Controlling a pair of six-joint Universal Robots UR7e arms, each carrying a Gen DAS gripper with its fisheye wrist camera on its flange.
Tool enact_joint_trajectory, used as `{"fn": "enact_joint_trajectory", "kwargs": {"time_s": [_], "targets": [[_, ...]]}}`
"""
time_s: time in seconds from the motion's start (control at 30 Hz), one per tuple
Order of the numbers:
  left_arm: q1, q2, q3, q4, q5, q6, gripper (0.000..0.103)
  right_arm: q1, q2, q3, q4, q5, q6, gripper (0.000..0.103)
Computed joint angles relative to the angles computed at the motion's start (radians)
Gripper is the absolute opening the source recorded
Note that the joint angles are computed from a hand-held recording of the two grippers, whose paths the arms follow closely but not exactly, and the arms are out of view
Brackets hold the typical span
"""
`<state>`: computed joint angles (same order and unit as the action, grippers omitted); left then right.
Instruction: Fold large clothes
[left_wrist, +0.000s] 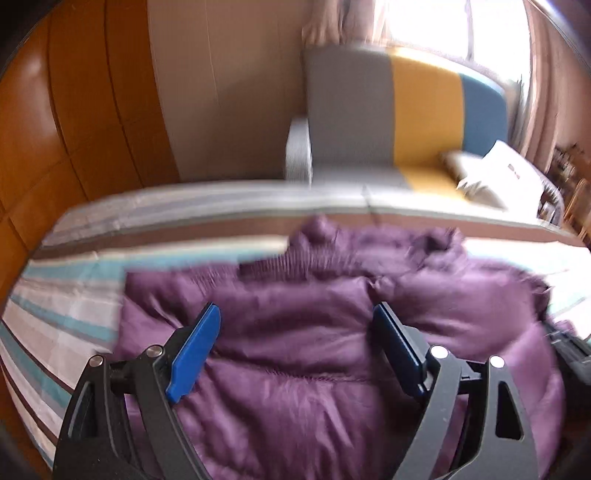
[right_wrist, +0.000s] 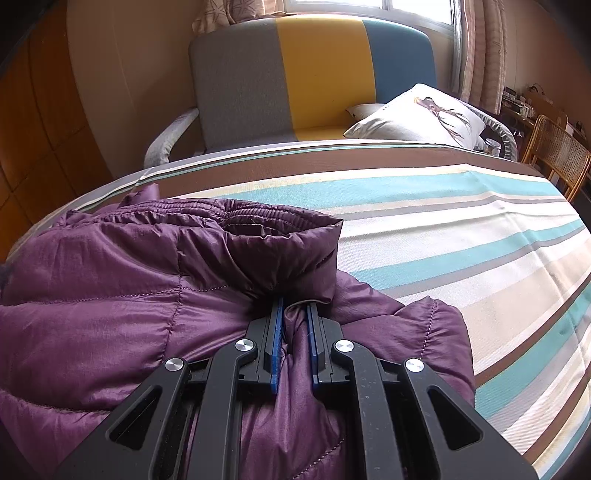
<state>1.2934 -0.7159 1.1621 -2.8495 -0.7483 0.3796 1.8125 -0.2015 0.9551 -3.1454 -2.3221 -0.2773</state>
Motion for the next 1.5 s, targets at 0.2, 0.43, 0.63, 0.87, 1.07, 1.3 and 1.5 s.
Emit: {"fn": "enact_joint_trajectory", "kwargs": {"time_s": [0.2, 0.43, 0.63, 0.87, 1.07, 1.3, 1.5], "targets": [[0.022, 0.008, 0.035, -0.072, -0.035, -0.002, 0.086, -0.001, 0.003, -0.002, -0.008, -0.003, -0.012, 0.011], [0.031, 0.001, 0.041, -0.061, -0.052, -0.018, 0.086, 0.017, -0.011, 0.006, 0.003, -0.025, -0.027, 0.022], [0.034, -0.001, 0.042, -0.063, -0.054, -0.014, 0.086, 0.076, -0.025, 0.061, -0.190, 0.066, -0.127, 0.035], [0.038, -0.007, 0.043, -0.058, -0.070, -0.024, 0.087, 0.088, 0.124, -0.213, 0.117, 0.103, -0.145, 0.033], [0.041, -0.005, 0.038, -0.054, -0.075, -0.024, 0.088, 0.052, 0.145, -0.249, 0.186, 0.122, -0.036, 0.032], [0.039, -0.051, 0.066, -0.022, -0.087, -0.022, 0.089, 0.062, 0.202, -0.341, 0.210, 0.081, -0.062, 0.032], [0.070, -0.042, 0.002, -0.052, -0.009, -0.024, 0.094, 0.058, 0.177, -0.288, 0.176, 0.093, -0.061, 0.032]]}}
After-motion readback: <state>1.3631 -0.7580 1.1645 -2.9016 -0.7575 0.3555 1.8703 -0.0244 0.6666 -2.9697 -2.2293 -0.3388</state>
